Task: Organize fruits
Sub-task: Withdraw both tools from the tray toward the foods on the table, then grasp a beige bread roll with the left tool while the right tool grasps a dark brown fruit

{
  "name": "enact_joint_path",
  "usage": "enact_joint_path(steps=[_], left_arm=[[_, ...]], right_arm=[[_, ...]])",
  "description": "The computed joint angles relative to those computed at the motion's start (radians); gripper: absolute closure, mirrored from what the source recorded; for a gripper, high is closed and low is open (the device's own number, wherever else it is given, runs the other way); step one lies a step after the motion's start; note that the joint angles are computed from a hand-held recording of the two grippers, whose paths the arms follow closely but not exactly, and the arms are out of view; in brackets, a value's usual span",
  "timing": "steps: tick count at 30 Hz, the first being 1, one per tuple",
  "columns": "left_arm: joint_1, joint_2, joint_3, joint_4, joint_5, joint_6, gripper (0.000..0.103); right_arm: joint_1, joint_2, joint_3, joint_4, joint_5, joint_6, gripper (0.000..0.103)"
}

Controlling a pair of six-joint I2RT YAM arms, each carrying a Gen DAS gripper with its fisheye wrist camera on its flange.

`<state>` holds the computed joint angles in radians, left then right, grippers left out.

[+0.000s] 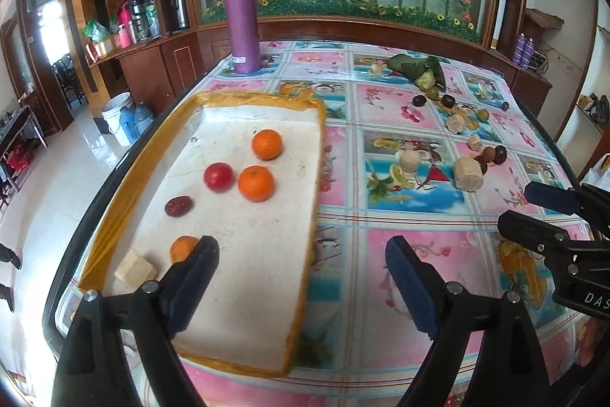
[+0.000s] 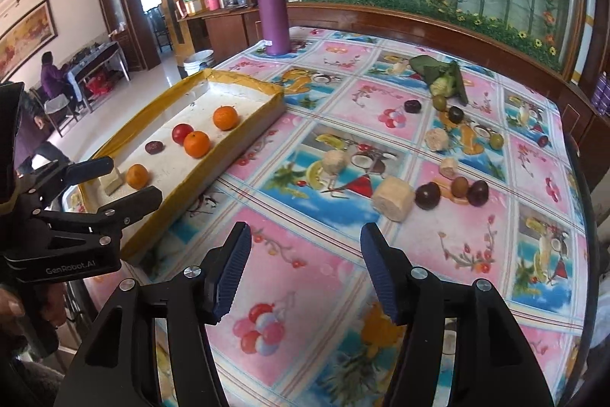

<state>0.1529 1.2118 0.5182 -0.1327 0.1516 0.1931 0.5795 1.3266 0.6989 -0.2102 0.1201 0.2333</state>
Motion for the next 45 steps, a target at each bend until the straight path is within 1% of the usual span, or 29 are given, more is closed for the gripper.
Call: enact_joint_path(steps=[2, 5, 9, 12, 17, 22, 26, 28, 31, 32, 34, 35, 36, 37, 38, 39, 40, 42, 43, 45], left_arm=[[-0.059, -0.007, 0.002, -0.009, -0.024, -0.026, 0.012], [-0.144, -0.006, 0.003, -0.012, -0.067, -0.062, 0.012], [-0.257, 0.024, 0.015, -0.012, -0.122, -0.114, 0.012], [-0.338, 0.065, 0.035, -0.005, -0.168, -0.149, 0.012], [-0.435, 0.161, 0.111, -0.010, -0.203, -0.201, 0.012], [-0.504, 0.316, 0.239, -0.005, -0.213, -0.274, 0.012], [-0.539, 0.442, 0.326, 0.014, -0.219, -0.329, 0.012], [-0.551, 0.498, 0.364, 0.018, -0.220, -0.344, 0.012], [-0.568, 0.564, 0.406, 0.041, -0.257, -0.344, 0.013], [-0.567, 0.579, 0.418, 0.043, -0.260, -0.341, 0.015], [-0.558, 0.609, 0.443, 0.038, -0.241, -0.339, 0.031], [-0.553, 0.626, 0.458, 0.028, -0.228, -0.339, 0.035], [-0.548, 0.645, 0.472, 0.017, -0.216, -0.339, 0.045], [-0.544, 0.654, 0.476, 0.016, -0.205, -0.339, 0.049], [-0.549, 0.643, 0.456, 0.044, -0.220, -0.331, 0.053], [-0.549, 0.646, 0.460, 0.036, -0.215, -0.319, 0.057], [-0.549, 0.642, 0.454, 0.041, -0.215, -0.310, 0.057], [-0.540, 0.642, 0.457, 0.036, -0.196, -0.302, 0.057], [-0.535, 0.640, 0.457, 0.035, -0.185, -0.303, 0.057], [-0.528, 0.642, 0.461, 0.031, -0.172, -0.304, 0.057]], right_arm=[[-0.037, -0.057, -0.039, -0.012, -0.001, -0.010, 0.043], [-0.099, -0.143, -0.094, -0.033, 0.000, -0.026, 0.032], [-0.221, -0.246, -0.153, -0.071, -0.047, -0.066, 0.031], [-0.315, -0.292, -0.183, -0.089, -0.093, -0.099, 0.031], [-0.474, -0.283, -0.195, -0.087, -0.184, -0.171, 0.031], [-0.583, -0.211, -0.182, -0.055, -0.264, -0.218, 0.031], [-0.632, -0.155, -0.172, -0.026, -0.308, -0.251, 0.031], [-0.654, -0.121, -0.159, -0.011, -0.328, -0.269, 0.031], [-0.690, -0.048, -0.121, 0.024, -0.361, -0.292, 0.031], [-0.699, -0.014, -0.102, 0.042, -0.372, -0.300, 0.031], [-0.710, 0.070, -0.051, 0.069, -0.401, -0.316, 0.031], [-0.712, 0.121, -0.020, 0.083, -0.423, -0.327, 0.031], [-0.707, 0.161, 0.005, 0.095, -0.433, -0.336, 0.031], [-0.700, 0.208, 0.034, 0.107, -0.436, -0.354, 0.031], [-0.689, 0.254, 0.064, 0.115, -0.433, -0.373, 0.031], [-0.680, 0.292, 0.091, 0.118, -0.435, -0.389, 0.032], [-0.672, 0.332, 0.120, 0.119, -0.440, -0.412, 0.034], [-0.661, 0.392, 0.164, 0.118, -0.442, -0.444, 0.044], [-0.658, 0.417, 0.185, 0.114, -0.443, -0.456, 0.047], [-0.652, 0.460, 0.219, 0.109, -0.442, -0.487, 0.059]])
